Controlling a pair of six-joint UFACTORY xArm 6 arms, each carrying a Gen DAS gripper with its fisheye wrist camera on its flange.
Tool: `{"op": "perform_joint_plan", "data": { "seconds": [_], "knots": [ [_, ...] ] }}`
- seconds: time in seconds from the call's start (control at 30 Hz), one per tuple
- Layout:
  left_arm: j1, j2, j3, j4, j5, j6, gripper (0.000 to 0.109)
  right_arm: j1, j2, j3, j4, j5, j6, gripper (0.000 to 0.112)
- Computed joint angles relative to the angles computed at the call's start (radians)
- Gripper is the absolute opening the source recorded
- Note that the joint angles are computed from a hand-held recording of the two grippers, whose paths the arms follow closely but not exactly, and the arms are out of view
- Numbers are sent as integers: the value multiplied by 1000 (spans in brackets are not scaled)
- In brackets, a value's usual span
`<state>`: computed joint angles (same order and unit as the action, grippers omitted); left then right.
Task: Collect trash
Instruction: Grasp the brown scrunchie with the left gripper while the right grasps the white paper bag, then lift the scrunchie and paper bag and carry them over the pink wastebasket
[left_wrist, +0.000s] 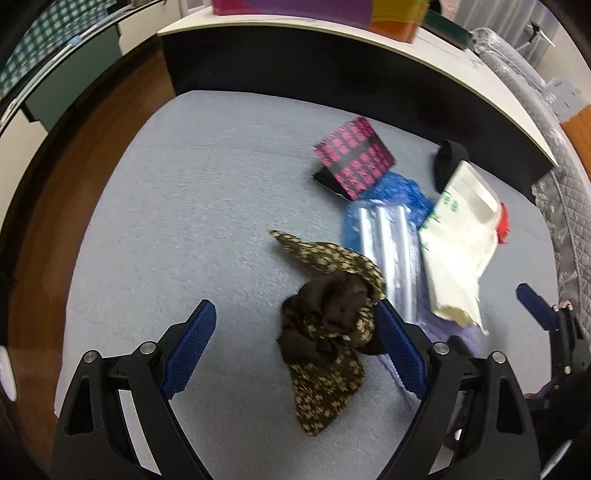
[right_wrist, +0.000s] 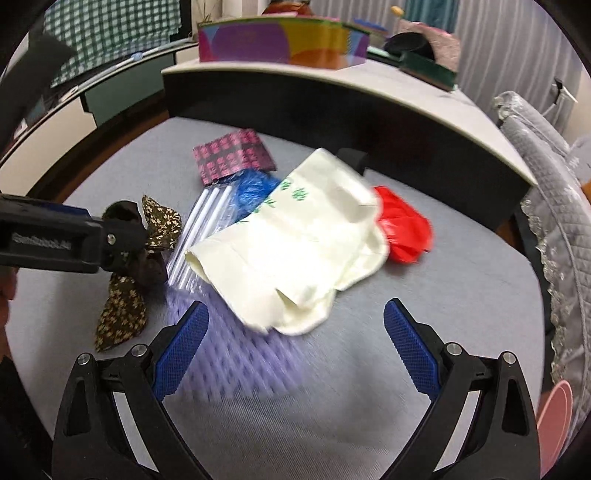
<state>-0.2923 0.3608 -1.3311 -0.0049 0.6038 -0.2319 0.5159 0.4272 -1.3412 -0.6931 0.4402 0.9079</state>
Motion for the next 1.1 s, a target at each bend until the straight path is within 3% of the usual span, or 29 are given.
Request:
{"op": "perform_joint_plan", "data": {
  "seconds": [0.1,0.17,0.2,0.23,0.33,0.47,0.77,0.93,1.1],
  "knots": [
    [7,12,-15,-6,10,-14,84,2,40,-48,-59,-1,14,92],
    [15,25,-27,-30,6,2,66,2,54,-61,-92,-20,12,77],
    [16,26,-29,-77,7,44,44,1,56,-60,-84,-42,-17,56],
    [16,24,-29,-125,12,88,28,-1,55,-55,-63,-59,-42,36],
    [10,5,-8,-146,-6,122,24,0,22,-24,-115,-87,-5,12],
    [15,-27,28,-170,-31,139,22,-4,-51,30,-203,-103,84,3],
    [25,-203,208,-132,-156,85,21,-25,-338,236,-197,-120,167,3],
    [-12,-340,308,-15,-174,7,21,9,-548,377,-211,-50,202,3],
    [-73,-506,427,-16,-165,36,21,65,-735,525,-176,34,233,3]
  ]
}}
